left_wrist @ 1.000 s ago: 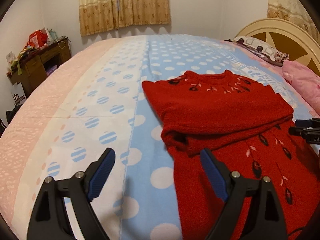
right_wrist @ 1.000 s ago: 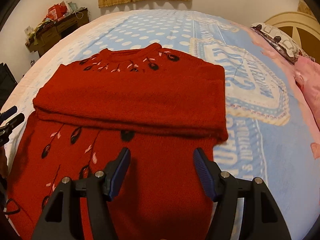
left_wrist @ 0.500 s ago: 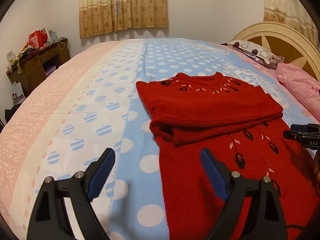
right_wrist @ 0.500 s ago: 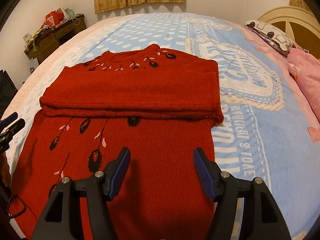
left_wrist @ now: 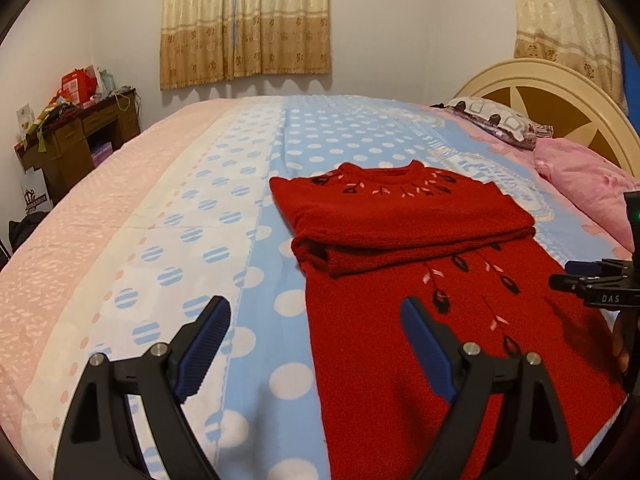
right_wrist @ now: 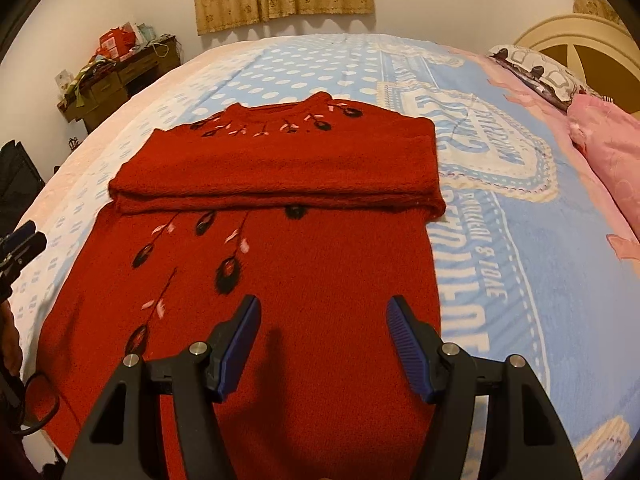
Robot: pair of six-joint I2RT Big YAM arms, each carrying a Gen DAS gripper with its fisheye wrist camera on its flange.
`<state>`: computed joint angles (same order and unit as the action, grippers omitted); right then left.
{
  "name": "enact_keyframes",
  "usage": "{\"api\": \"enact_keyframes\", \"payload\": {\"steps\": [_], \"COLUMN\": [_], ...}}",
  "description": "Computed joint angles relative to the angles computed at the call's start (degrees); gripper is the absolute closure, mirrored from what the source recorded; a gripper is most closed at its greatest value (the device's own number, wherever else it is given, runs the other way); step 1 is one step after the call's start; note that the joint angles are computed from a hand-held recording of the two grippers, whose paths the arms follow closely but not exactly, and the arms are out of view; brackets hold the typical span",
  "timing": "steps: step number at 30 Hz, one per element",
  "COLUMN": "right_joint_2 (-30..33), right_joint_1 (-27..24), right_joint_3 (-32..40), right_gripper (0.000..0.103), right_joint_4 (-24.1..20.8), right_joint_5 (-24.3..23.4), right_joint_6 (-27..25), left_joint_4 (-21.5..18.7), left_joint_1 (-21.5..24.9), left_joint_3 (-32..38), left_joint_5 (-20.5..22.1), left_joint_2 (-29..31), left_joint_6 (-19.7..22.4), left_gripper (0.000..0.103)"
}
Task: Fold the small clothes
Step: 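Move both open grippers back toward the sweater hem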
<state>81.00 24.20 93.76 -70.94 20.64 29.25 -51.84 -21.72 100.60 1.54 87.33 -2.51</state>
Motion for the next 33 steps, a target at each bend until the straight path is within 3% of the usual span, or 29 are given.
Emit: {"api": "enact_keyframes", "payload": {"steps": [5,15,33], "right_joint_2": [-1.6,-4.1,-8.4], "right_joint_1": [2.3,6.3,13.8], "right_joint_3": [-1.1,-3.8,-8.0], "right_gripper": [0.037,0.036,0.036], "right_joint_4": [-0.1,-0.6,-3.5], "right_joint_5": [1.0,2.0,4.5], "right_joint_6": [1.2,3.6,8.9], "left_joint_4": [1.8,1.2,-4.1], "left_joint_1": [-0.1,0.1,0.1], "left_joint_3": [-3.3,-8.9,-17.2], "left_joint_5": [-0.5,0.2,4.8], "left_joint_2": [-3.4,-9.2,-18.5], "left_joint_6": [1.3,3.5,5.3], "left_gripper": [0.013,0.013,0.013]}}
